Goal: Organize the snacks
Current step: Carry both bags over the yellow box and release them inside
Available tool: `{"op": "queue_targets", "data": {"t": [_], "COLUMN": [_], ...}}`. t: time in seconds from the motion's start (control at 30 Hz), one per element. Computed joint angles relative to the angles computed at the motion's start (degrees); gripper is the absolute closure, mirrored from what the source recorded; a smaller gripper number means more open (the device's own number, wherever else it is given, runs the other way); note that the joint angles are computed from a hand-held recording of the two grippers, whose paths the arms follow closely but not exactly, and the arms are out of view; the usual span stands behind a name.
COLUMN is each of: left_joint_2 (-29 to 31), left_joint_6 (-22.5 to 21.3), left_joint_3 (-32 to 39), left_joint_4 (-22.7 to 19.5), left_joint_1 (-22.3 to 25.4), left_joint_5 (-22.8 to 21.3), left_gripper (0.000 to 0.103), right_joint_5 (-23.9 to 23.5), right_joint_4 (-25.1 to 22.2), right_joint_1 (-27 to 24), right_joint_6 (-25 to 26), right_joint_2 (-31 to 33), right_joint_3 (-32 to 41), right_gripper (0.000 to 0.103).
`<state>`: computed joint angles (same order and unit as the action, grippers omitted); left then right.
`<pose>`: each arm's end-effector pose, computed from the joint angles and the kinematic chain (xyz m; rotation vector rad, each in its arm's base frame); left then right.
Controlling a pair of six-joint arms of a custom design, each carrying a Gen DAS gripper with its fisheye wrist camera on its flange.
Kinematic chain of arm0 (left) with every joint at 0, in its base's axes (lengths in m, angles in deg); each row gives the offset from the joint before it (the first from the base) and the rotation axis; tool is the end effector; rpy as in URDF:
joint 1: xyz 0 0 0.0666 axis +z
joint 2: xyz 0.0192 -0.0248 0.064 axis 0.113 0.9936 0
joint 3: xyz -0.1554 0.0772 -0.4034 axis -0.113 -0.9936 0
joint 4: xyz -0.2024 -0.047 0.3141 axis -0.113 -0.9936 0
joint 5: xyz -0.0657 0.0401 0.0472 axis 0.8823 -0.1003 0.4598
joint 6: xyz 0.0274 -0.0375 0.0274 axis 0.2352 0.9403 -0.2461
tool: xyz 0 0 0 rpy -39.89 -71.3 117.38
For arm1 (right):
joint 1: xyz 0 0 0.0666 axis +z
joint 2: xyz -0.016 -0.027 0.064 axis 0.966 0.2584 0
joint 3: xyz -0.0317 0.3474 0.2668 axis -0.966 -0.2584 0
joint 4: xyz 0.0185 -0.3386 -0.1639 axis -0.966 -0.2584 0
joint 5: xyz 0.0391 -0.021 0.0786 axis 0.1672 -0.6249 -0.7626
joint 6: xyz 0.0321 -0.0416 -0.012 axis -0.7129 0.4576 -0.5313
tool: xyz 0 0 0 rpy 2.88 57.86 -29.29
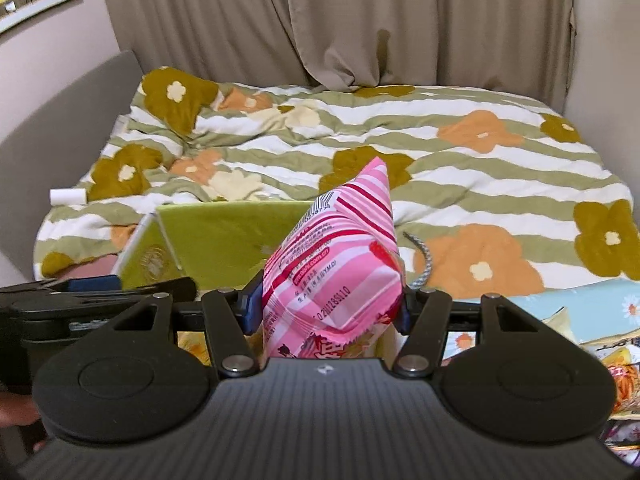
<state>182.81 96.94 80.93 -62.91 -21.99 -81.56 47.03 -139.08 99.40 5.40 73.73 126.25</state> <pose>0.5523 -0.2947 0.5718 0.0520 2.4043 -0.2622 0.5397 0.2356 0.6203 0.0574 2.3584 0.1422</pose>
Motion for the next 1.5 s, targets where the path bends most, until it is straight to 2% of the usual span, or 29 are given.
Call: {"op": "queue_targets", "data": {"t": [0.1,0.3,0.4,0.7,0.73,0.77,0.8,0.9,1.03,1.3,1.5], "left_joint_2": [-1.16,-3.97,-4.82,-6.29,-6.30,-6.28,-6.39,-6.79,-7.09,-8.40,-9.54], "left_joint_6": [0.07,2.94,3.32,3.26,3.11,2.99,2.88,2.66,3.04,2.29,1.00], "left_joint_3": [-1.17,-3.27,-3.31,-4.67,-4.79,-4.85,-5.13,-6.20,-6.93,-7.76,-7.11], "left_joint_4": [-0.24,-0.93,-2.16,-2.07,-2.10,-2.30,-2.36,-2.30,-2.79,-2.16,-2.01], "left_joint_1": [-0.35,-1.65,-2.45,-3.61,-3.69,-3.77,-3.84,-4.00,-4.29,-4.36,-4.91], "left_joint_5": [-1.58,-6.08,-8.71,-13.16,-13.67,-14.20,-14.65,-15.24,-16.35,-15.45,-16.10], "left_gripper": [0.003,0.002,0.002,0.001,0.001,0.001,0.001,0.001,0.001,0.001,0.001], "right_joint_5": [-0.16,-4.96,-7.53,-11.81,-12.40,-12.54,-12.23,-8.40,-9.16,-4.63,-0.52], "right_joint_4": [0.95,5.96,6.31,2.37,1.40,0.77,-0.13,-4.59,-8.44,-4.41,-3.45], "right_joint_1": [0.07,-0.77,-1.04,-0.89,-0.99,-1.05,-1.03,-0.39,-0.65,1.00,2.69], "right_joint_6": [0.23,-2.82,-2.45,0.40,0.90,1.17,1.60,4.59,3.95,7.40,9.16], "right_joint_2": [0.13,-2.02,-1.88,3.96,5.12,5.84,6.45,8.32,8.71,4.69,2.77], "right_joint_3": [-0.73,-4.82,-4.21,3.43,4.76,5.48,6.23,9.31,10.32,5.43,6.23], "right_gripper": [0.028,0.028,0.027,0.025,0.023,0.012,0.000,0.000,0.000,0.000,0.000]}}
